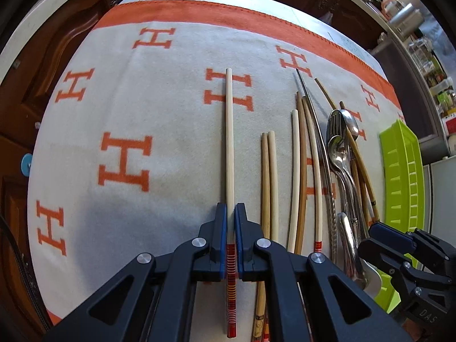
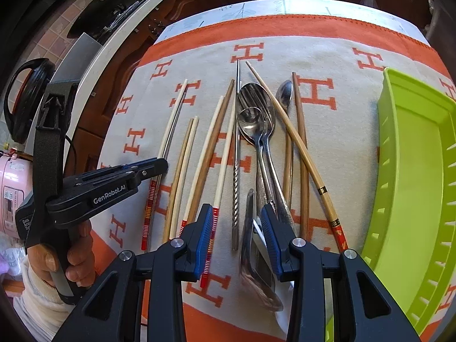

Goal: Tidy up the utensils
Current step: 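Lift the chopstick with the left tool, lower it into the green tray, open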

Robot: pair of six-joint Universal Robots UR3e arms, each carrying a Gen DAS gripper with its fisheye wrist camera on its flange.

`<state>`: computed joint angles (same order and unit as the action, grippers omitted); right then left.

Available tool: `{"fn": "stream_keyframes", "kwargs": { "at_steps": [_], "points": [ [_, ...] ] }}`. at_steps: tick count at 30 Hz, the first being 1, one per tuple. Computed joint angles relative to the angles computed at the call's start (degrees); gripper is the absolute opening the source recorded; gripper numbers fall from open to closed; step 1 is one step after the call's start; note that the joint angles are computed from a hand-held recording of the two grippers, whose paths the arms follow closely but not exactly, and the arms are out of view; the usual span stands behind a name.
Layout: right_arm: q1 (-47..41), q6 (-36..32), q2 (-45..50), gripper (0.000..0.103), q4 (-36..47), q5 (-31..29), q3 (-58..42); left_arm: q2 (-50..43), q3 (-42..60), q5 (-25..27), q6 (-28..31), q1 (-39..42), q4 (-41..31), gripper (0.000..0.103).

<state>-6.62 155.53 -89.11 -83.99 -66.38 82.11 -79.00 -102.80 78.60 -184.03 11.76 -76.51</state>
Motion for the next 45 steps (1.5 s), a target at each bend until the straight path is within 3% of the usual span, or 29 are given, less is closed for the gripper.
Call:
{"fn": "stream_keyframes", "kwargs": {
  "at_steps": [11,13,21,24,27,35,39,45],
  "points": [
    [1.61,1.18,1.12,0.037,2.0,3.24,-2.16,17.35,-0.45,-9.04,7.18,10.12,-15.41,0.003],
    [1.92,1.52,1.31,0.037,2.64,4.11,-2.52,19.12,1.63,-10.27,7.81,10.78,-17.79,0.003],
    [2.2,2.04,-1.38,0.032,5.89,6.42,-2.59,25.94,14.97,-16.39,20.44,22.23,-38.41,0.003],
    [-0.96,0.59,-4.74,0.032,9.14,7.61,-2.58,26.01,19.7,-18.0,21.83,21.48,-42.97,0.003],
    [-6.49,-2.46,-8.36,0.032,13.77,8.32,-2.85,24.1,21.05,-17.49,15.87,13.59,-38.96,0.003],
    [-29.37,-16.85,-17.28,0.032,28.32,6.58,-4.98,9.56,22.47,-9.57,-7.21,-16.13,-16.56,0.003],
    [-41.02,-22.97,-17.72,0.032,31.28,5.22,-5.98,-0.22,24.85,-6.55,-14.06,-25.75,-8.95,0.003],
    [-51.57,-25.0,-14.83,0.032,28.91,3.75,-5.19,-14.23,31.92,-5.46,-19.97,-33.98,-2.52,0.003]
  ]
}}
